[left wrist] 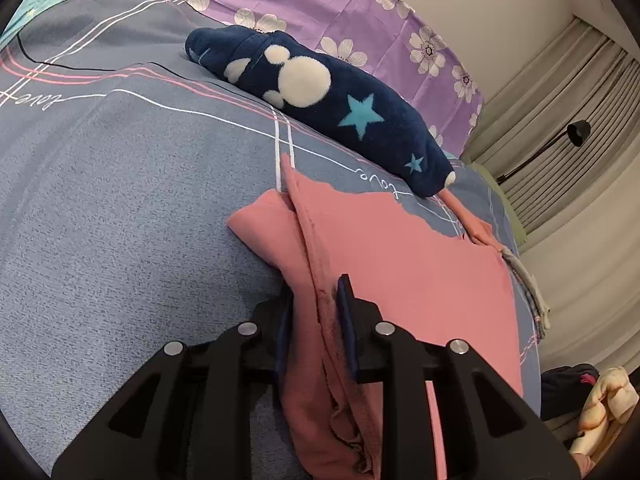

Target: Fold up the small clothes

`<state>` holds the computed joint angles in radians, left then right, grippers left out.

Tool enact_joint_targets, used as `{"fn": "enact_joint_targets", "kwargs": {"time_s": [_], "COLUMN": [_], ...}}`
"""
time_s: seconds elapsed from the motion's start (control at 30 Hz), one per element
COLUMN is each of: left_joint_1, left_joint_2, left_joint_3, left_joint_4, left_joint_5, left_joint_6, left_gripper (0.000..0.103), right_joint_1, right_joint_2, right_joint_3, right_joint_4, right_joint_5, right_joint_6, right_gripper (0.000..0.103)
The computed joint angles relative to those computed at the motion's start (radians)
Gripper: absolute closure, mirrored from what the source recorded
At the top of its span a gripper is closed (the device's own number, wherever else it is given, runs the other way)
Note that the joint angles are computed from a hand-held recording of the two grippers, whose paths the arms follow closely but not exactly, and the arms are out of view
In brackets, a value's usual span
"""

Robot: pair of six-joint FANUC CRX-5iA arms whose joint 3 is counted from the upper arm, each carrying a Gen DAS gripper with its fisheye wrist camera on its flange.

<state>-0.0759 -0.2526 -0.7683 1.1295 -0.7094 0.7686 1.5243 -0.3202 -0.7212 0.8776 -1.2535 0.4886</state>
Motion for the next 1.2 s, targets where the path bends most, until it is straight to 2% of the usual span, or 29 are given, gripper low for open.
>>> {"fn": "enact_joint_targets", "kwargs": {"time_s": [0.1,0.23,0.7,0.77,0.83,0.87,1.0,1.2], "left_joint_1": [-0.001,-0.001,0.004,0.004,0.004,0.003,0.009,-0.013], "left_joint_2": [0.003,0.005,0.010,0.009,0.008,0.008,0.009,-0.023], "left_joint_3": [-0.007,-0.010,-0.020,-0.021,-0.023,-0.022,-0.016,0.017], "left_joint_4": [0.029,0.040,0.081,0.082,0.086,0.081,0.069,-0.015], "left_joint_5": [-0.005,-0.008,-0.027,-0.027,-0.027,-0.023,-0.030,0.009], "left_joint_6": [-0.019,-0.027,-0.052,-0.054,-0.057,-0.053,-0.044,0.021], "left_gripper": [0.079,0.079,0.079,0.079,0.079,0.079,0.092,0.094], "right_joint_1": [-0.016,-0.049,-0.081,-0.089,-0.095,-0.105,-0.121,-0.119], "right_joint_2": [0.025,0.044,0.079,0.077,0.084,0.071,0.009,-0.062], "right_joint_3": [0.010,0.024,0.035,0.036,0.041,0.041,0.033,0.017], "right_joint_4": [0.012,0.010,0.036,0.027,0.024,0.015,0.011,0.004], "right_joint_5": [0.014,0.055,0.087,0.101,0.089,0.100,0.121,0.139], "right_joint_6": [-0.015,-0.020,-0.054,-0.052,-0.067,-0.080,-0.140,-0.180], "right_gripper": [0.041,0.056,0.066,0.074,0.098,0.098,0.098,0.098]}}
